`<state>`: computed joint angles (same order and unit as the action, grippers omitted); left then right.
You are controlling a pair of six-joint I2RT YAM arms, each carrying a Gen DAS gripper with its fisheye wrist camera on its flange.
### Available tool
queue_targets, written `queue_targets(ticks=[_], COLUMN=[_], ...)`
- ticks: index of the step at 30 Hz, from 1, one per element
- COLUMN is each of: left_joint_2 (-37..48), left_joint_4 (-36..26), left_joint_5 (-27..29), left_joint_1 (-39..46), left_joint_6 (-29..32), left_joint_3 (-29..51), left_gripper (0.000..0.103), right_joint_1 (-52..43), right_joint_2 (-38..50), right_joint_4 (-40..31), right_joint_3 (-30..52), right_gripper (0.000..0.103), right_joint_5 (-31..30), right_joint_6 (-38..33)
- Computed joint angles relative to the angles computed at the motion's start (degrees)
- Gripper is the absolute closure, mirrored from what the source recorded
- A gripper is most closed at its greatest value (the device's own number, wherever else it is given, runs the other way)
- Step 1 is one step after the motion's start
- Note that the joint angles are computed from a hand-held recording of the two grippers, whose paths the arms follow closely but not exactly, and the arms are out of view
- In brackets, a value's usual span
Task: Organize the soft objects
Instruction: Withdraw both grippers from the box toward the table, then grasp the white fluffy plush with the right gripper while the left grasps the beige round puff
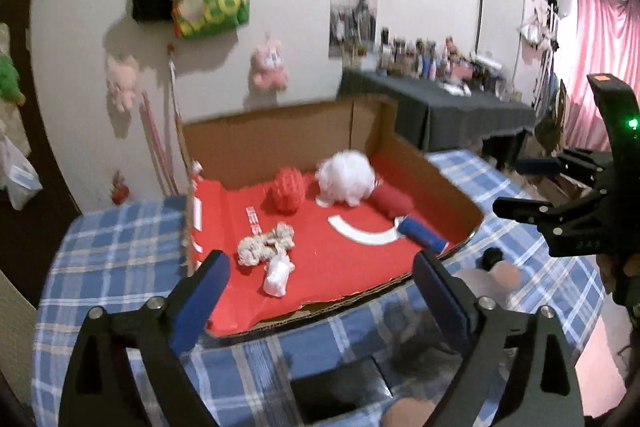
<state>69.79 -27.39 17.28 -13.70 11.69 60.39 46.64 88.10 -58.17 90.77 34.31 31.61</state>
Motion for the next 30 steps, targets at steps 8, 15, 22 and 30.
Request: queue_targets(ticks=[8, 15, 22, 30], left_joint_2=[-19.1, -30.0, -37.9, -39.4], left_joint_4=[-1.4, -1.9, -2.1, 0.4], left_joint_5=[-3.0, -8.2, -13.9, -21.2], left_joint_1=[-3.7, -8.6, -13.8, -19.8], left_joint_6=[-5.4, -10.9, -15.2, -17.9], left_joint_3=[-9.5, -16.6, -24.1, -33.1], left_gripper=[0.000, 0.000, 0.000, 0.000], right_joint_1=[16.0, 26.7, 30.6, 27.8], right_joint_2=[-6.2, -7.3, -7.1, -7.0], right_joint_4=[-5.6, -10.3, -10.2, 2.2], right_joint_3=[-2.5, -5.9, -13.3, -26.5], right_gripper=[0.013, 0.013, 0.012, 0.012], right_joint_5=[15.8, 24.1, 24.9, 17.7], right_joint_6=[13.2, 26.5, 37.4, 39.2])
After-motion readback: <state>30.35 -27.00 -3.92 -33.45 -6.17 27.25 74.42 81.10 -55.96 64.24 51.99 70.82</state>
